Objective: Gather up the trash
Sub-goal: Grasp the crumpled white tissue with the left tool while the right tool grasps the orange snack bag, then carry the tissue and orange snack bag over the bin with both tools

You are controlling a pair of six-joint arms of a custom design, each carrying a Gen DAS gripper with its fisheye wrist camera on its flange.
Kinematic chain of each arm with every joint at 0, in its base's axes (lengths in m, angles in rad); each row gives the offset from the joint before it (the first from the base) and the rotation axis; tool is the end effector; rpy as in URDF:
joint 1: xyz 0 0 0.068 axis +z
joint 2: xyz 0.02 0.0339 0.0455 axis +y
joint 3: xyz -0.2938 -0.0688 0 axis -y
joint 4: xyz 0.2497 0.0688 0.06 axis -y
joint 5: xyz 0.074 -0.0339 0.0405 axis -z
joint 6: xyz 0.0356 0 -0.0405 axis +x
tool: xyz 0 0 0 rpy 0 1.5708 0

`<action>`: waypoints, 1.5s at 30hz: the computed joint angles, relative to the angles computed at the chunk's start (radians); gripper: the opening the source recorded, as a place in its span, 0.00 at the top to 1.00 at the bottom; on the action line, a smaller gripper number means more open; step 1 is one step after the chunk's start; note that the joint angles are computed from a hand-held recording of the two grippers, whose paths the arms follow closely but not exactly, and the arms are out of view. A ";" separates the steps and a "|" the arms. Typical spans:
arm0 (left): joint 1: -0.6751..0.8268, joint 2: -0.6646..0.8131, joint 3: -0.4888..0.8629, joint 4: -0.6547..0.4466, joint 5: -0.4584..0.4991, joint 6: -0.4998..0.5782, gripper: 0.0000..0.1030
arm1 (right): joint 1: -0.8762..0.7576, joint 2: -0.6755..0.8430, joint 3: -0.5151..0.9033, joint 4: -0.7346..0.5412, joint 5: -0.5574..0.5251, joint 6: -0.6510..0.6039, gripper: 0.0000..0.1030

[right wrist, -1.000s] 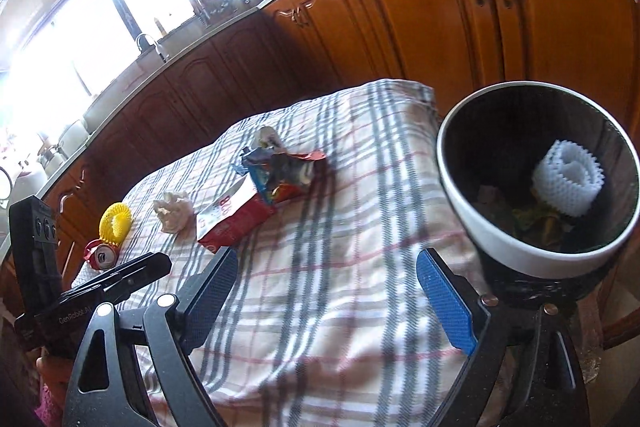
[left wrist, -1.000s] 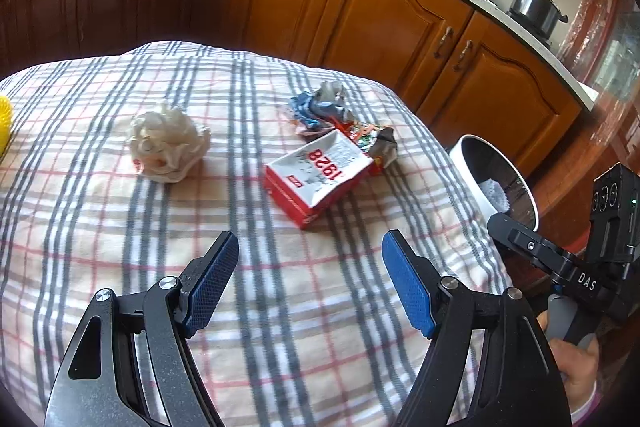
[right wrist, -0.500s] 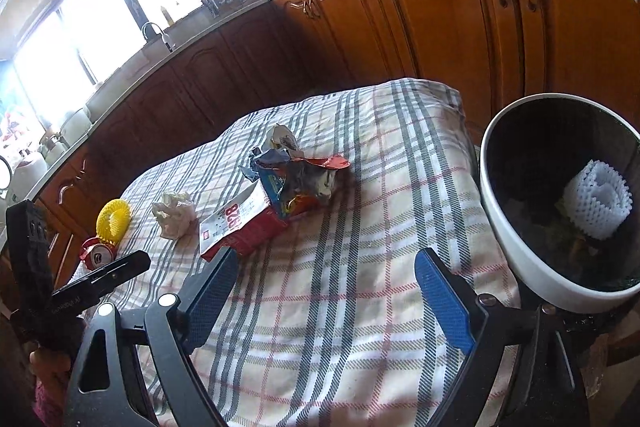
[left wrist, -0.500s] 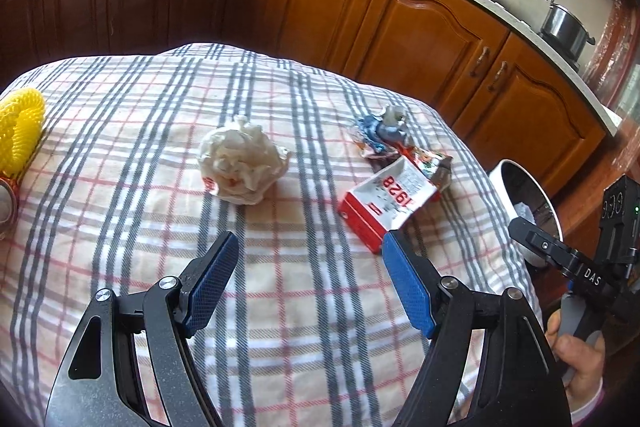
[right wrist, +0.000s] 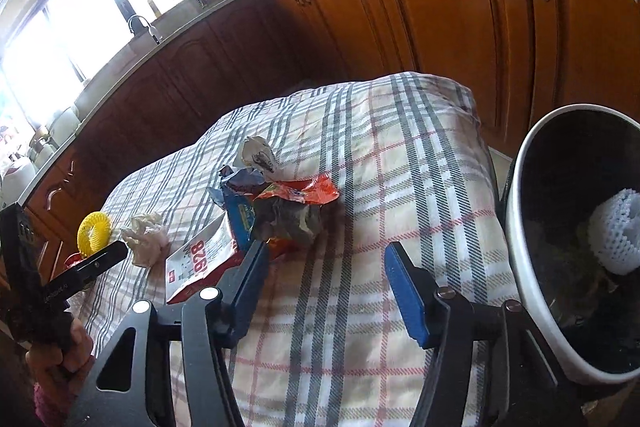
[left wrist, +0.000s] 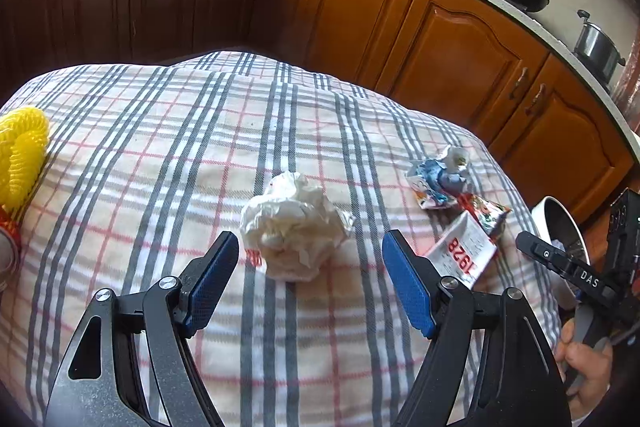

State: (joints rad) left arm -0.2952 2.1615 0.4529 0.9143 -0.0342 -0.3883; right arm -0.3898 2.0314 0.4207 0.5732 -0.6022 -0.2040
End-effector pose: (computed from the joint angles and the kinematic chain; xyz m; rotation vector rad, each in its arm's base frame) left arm 0.2736 -0.0819 0.0238 -0.1276 2.3801 -0.2883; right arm 0.2418 -0.0775 0.0358 0.0201 2.4248 0.5244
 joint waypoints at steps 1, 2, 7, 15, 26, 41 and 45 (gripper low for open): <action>0.004 0.014 0.019 -0.009 0.003 0.005 0.27 | 0.011 0.013 0.016 -0.006 0.006 0.007 0.46; 0.003 0.024 0.033 -0.018 0.002 0.008 0.27 | 0.029 0.032 0.041 -0.016 0.018 0.018 0.47; -0.002 0.055 0.083 -0.049 -0.003 0.037 0.51 | 0.082 0.092 0.115 -0.049 0.040 0.044 0.60; -0.014 0.039 0.044 -0.010 0.019 0.053 0.85 | 0.071 0.056 0.065 -0.019 0.025 0.023 0.99; -0.160 -0.110 -0.109 0.084 -0.015 -0.003 0.86 | -0.128 -0.126 -0.099 -0.047 -0.067 -0.129 1.00; -0.445 -0.153 -0.027 -0.031 -0.094 -0.068 0.86 | -0.576 -0.292 -0.047 -0.490 -0.242 -0.529 1.00; -0.497 -0.155 0.021 -0.081 -0.105 -0.073 0.86 | -0.668 -0.294 -0.014 -0.578 -0.261 -0.617 1.00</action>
State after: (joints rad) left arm -0.7923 2.0065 0.4738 0.8333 -0.1389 -0.4612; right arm -1.0580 1.7372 0.4067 -0.0047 -0.8633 -0.8207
